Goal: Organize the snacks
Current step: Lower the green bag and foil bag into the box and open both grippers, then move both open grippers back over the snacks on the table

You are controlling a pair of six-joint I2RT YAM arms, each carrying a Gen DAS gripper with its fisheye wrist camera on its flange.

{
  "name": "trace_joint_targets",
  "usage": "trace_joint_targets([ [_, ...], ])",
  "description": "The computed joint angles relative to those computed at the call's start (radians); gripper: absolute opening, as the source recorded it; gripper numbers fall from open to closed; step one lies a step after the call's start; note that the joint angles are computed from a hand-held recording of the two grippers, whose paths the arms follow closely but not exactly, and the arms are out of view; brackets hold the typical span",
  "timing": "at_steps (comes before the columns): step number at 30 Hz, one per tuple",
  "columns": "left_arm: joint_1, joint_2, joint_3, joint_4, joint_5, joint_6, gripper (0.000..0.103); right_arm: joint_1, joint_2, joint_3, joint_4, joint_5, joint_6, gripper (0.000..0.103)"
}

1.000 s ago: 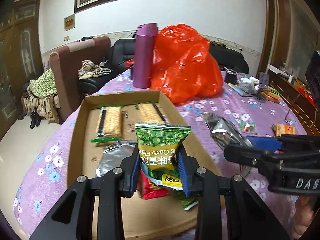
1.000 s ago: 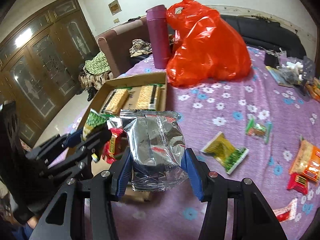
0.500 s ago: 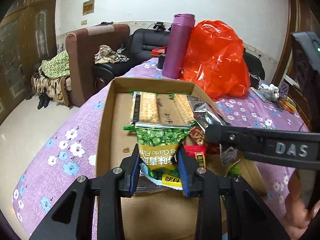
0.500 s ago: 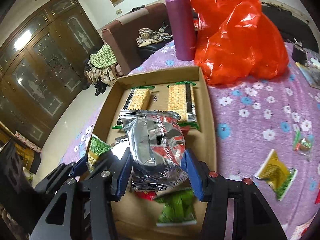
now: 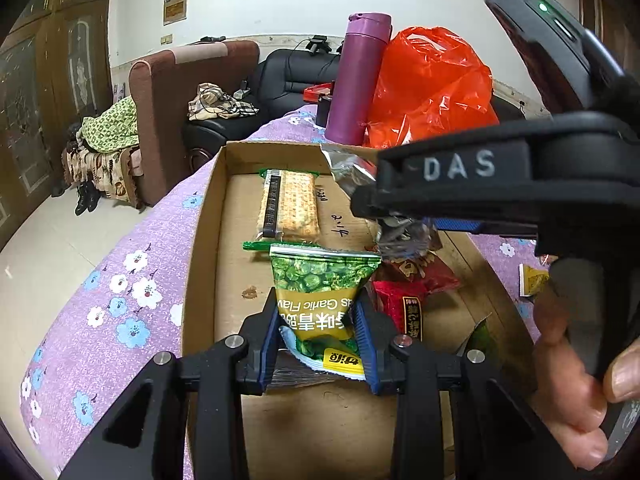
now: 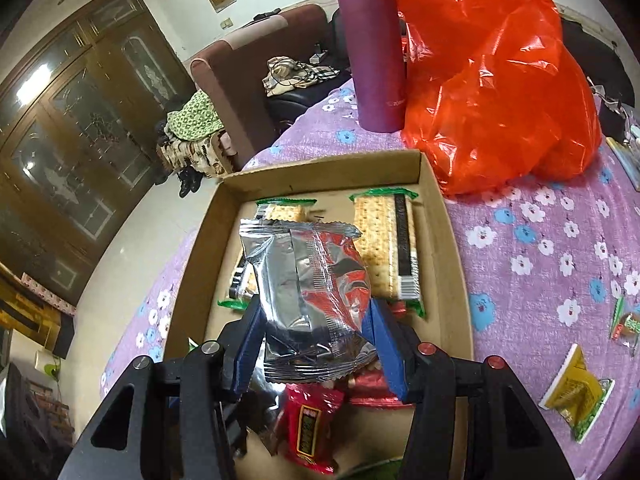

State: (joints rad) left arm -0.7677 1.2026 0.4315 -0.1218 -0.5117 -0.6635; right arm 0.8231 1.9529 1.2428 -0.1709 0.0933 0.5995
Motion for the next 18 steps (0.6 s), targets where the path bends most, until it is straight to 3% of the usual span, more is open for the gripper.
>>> trace_joint_targets([
  [7,-0.001,0.007,0.003,0.005,0.002,0.002,0.033,-0.008,0.010,0.001,0.030,-0.017,-0.002,0.060],
  [12,0.000,-0.008,-0.005,0.012,0.007,0.013,0.051,-0.014,-0.028,-0.045,0.045,-0.024,-0.002,0.060],
  [18,-0.016,-0.031,-0.016,0.018,-0.003,0.020,0.054,-0.027,-0.122,-0.148,0.098,-0.035,0.013,0.060],
])
